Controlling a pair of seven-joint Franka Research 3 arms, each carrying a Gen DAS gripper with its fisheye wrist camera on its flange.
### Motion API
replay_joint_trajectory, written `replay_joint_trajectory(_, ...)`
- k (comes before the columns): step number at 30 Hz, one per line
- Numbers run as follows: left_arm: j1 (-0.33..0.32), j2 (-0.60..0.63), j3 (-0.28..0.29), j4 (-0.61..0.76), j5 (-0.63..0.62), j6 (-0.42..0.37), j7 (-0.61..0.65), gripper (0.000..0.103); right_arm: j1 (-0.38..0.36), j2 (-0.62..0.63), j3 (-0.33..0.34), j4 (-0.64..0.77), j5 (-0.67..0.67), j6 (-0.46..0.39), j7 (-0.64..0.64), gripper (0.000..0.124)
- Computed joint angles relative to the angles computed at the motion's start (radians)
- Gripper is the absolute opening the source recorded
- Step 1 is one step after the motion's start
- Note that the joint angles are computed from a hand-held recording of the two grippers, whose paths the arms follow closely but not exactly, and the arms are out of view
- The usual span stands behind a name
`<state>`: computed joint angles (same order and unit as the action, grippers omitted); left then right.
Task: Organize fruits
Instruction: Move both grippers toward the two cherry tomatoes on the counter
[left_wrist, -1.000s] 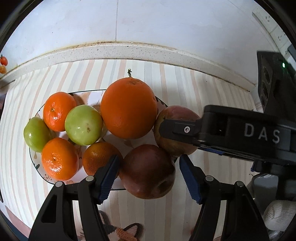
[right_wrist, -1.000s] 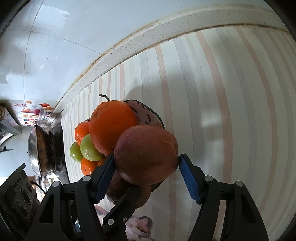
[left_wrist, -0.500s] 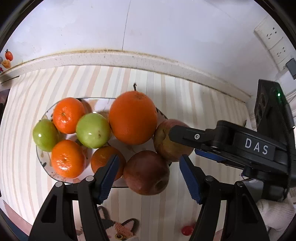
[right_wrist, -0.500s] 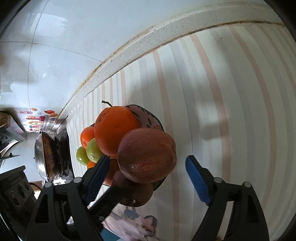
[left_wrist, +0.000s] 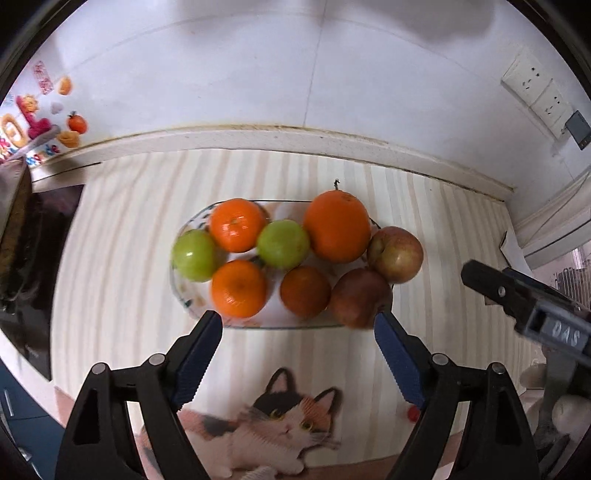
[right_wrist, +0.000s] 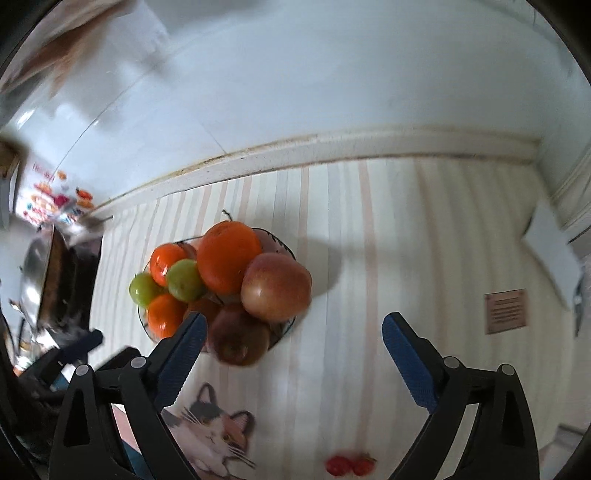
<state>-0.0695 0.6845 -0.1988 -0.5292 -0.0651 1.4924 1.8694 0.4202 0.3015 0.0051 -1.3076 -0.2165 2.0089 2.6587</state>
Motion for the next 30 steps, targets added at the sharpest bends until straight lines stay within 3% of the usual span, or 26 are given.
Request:
replay_joint_trajectory(5,0.043,-0.164,0.0,-0.218,-0.019,0.088,0.033,0.084,0.059,-0.006,0.013,0.062,-0.069,-0.067,0.019,0.098)
replay_joint_trajectory(12,0.092,-0.295,0.01,-0.358,-0.056,0.118,0.073,0.084,0.136,0.003,0.028,0.173,-0.16,-0.166,0.028,0.098)
replay_joint_trajectory(16,0.113,-0.335,0.019,-0.38,-0.083,0.113,0.071,0.084,0.174,0.021,0.027,0.248,-0.193,-0.224,0.025,0.098)
replay_joint_trajectory(21,0.122,-0.396,0.034,-0.433,-0.08,0.166,0.088,0.084,0.217,0.028,0.019,0.313,-0.234,-0.274,0.047,0.098)
replay_joint_trajectory(26,0.139,-0.408,0.039,-0.415,-0.112,0.134,0.092,0.084,0.253,0.045,0.011,0.388,-0.272,-0.33,0.05,0.098)
replay_joint_trajectory(30,0.141,-0.44,0.042,-0.461,-0.119,0.142,0.105,0.084,0.262,0.03,0.009,0.38,-0.275,-0.327,0.066,0.098)
